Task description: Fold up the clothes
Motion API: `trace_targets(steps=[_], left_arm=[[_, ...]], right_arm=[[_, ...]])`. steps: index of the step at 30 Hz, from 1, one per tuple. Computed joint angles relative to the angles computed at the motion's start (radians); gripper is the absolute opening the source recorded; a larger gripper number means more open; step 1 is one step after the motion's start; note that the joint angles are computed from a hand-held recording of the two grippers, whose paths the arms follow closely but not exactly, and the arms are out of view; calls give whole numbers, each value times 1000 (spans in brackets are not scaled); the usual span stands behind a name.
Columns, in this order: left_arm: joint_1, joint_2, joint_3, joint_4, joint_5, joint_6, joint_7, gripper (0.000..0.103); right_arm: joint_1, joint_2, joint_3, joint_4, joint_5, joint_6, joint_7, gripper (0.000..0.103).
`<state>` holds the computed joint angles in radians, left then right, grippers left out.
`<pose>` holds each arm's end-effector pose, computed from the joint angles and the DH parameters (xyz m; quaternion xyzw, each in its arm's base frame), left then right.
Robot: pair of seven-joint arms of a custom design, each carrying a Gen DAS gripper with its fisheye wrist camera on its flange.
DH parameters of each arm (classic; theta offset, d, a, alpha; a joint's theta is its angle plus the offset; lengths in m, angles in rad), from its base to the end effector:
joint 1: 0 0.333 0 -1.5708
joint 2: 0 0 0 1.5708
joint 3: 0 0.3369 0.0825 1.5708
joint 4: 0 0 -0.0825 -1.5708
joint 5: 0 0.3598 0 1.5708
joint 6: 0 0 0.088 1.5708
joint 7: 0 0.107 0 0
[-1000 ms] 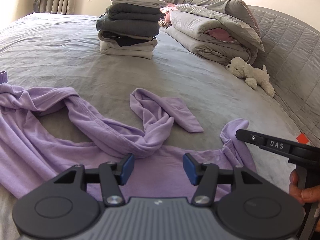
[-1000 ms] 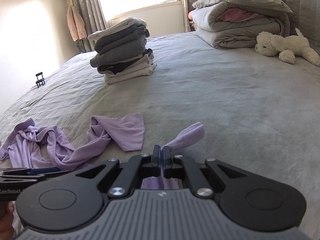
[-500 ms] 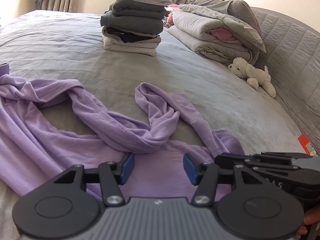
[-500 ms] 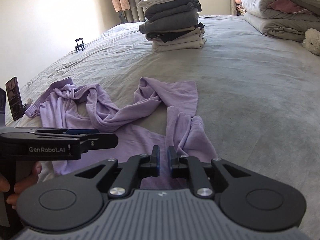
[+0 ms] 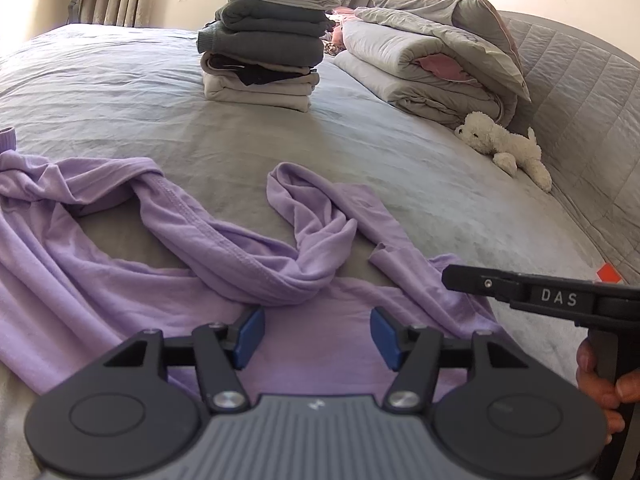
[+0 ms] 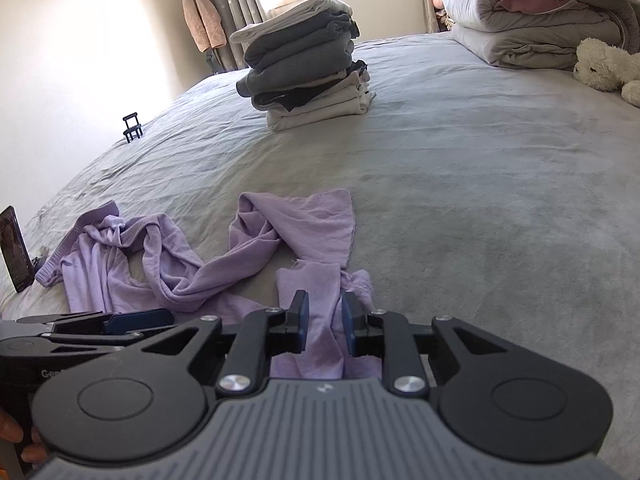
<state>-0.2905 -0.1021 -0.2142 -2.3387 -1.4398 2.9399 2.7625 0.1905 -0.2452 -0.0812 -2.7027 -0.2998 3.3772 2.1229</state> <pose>0.4532 -0.1793 0.4504 -0.5132 0.7432 -0.4186 0.0945 0.4183 0.0774 0.4555 -0.5941 0.6730 -0.2147 0.3847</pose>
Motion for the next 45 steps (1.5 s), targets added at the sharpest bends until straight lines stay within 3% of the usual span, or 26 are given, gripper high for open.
trace_targets(steps=[4, 7, 9, 10, 12, 13, 20, 23, 26, 30, 34, 38, 41, 45], left_arm=[[-2, 1, -2, 0, -1, 9, 7, 61], [-3, 0, -2, -1, -3, 10, 10, 61], [-3, -1, -2, -2, -2, 9, 2, 61], [-3, -2, -2, -3, 2, 8, -6, 61], [-1, -7, -1, -7, 20, 4, -35, 61], [-1, -9, 0, -9, 30, 1, -51, 61], [-1, -50, 12, -42, 117, -13, -161, 61], [-3, -73, 20, -62, 162, -15, -201, 61], [-4, -100, 34, -83, 209, -29, -237, 61], [-25, -135, 60, -102, 197, -60, -170, 61], [-44, -152, 69, -107, 162, -121, -83, 61], [-53, -150, 52, -102, 158, -160, -31, 61], [-54, -107, 26, -55, 222, -158, -59, 61], [-54, -29, -5, 38, 363, -172, -137, 61]], right_arm=[[-187, 18, 200, 17, 56, -35, -50, 23], [-185, 34, 202, 26, 66, -37, -56, 25], [-253, 34, 280, 24, 83, -31, -82, 26], [-304, 28, 338, 21, 98, -30, -101, 17], [-335, 19, 375, 13, 115, -21, -120, 4], [-358, 12, 401, 7, 133, -17, -126, 2], [-535, -74, 578, -43, 281, 21, -113, 1], [-574, -131, 605, -69, 318, 18, -84, 1], [-655, -206, 654, -87, 331, -23, -28, 1], [-705, -306, 645, -112, 330, -120, 58, 0], [-679, -384, 580, -149, 309, -220, 111, 0], [-597, -434, 492, -156, 288, -335, 139, 1], [-539, -467, 448, -141, 262, -458, 147, 0], [-371, -479, 290, -158, 302, -534, 129, 3]])
